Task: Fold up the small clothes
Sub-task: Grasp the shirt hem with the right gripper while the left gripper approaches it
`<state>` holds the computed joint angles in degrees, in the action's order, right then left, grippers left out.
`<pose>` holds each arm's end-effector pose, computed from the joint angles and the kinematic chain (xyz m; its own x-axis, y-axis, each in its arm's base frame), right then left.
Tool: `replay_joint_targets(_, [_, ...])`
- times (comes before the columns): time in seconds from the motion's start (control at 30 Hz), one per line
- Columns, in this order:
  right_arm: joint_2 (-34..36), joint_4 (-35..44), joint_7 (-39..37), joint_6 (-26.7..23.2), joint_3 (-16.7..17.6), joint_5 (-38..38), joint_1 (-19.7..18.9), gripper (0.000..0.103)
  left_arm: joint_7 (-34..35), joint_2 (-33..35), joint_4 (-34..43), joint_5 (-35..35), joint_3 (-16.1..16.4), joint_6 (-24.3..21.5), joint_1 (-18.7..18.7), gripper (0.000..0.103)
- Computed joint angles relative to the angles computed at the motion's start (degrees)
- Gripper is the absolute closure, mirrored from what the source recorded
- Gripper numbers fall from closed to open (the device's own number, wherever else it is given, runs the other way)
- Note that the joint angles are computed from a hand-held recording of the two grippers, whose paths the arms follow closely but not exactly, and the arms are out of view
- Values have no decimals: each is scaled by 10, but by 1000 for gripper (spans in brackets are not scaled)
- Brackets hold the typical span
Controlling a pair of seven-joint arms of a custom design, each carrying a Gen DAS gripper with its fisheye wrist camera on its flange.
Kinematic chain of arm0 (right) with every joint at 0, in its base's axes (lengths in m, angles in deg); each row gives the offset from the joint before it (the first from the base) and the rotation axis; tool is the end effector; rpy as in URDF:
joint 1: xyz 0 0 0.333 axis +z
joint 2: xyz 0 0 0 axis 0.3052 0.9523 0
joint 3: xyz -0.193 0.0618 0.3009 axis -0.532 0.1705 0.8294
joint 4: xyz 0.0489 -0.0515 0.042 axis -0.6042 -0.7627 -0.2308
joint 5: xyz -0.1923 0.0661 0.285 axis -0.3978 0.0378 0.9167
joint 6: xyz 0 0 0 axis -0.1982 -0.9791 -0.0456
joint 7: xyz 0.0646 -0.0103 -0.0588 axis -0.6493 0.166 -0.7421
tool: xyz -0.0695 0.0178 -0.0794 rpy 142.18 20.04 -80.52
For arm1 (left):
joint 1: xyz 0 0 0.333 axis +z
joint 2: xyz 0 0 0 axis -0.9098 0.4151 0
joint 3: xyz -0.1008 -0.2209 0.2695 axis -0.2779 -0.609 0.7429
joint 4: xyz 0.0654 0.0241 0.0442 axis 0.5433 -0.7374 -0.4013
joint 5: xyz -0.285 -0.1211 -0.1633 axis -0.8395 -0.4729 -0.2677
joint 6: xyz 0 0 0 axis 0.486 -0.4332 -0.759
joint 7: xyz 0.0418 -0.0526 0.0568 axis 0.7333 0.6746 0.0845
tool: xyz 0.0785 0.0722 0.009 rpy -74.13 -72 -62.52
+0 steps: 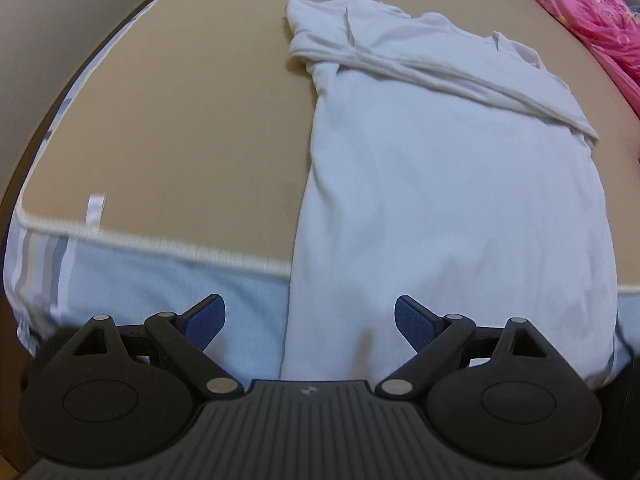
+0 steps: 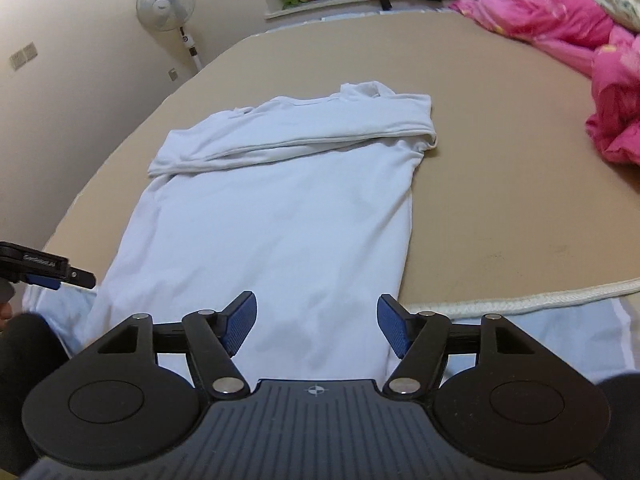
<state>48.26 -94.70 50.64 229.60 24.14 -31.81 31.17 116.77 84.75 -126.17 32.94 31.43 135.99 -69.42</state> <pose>0.6236 0.1490 0.5423 -0.0485 -0.9714 -0.2325 -0.7402 0.1912 -0.6447 0.7705 -0.0905 0.5134 -0.0619 -0.9981 0.0029 -0.9276 0.0565 -0.3694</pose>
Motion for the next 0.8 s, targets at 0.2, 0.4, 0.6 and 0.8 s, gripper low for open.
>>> replay_joint_targets(0.2, [-23,-23,165,-57,-61,-129,46,34,-26,-66,-145,15,10,67,3,8])
replay_joint_targets(0.4, [-20,-26,132,-149,-18,-112,6,34,-30,-89,-205,65,20,87,-11,8])
replay_joint_targets(0.6, [46,41,74,-232,-9,-105,12,34,-18,-97,-234,87,19,86,-15,9])
replay_joint_targets(0.8, [59,46,117,-127,-32,-115,13,38,7,-106,-249,92,12,90,-14,8])
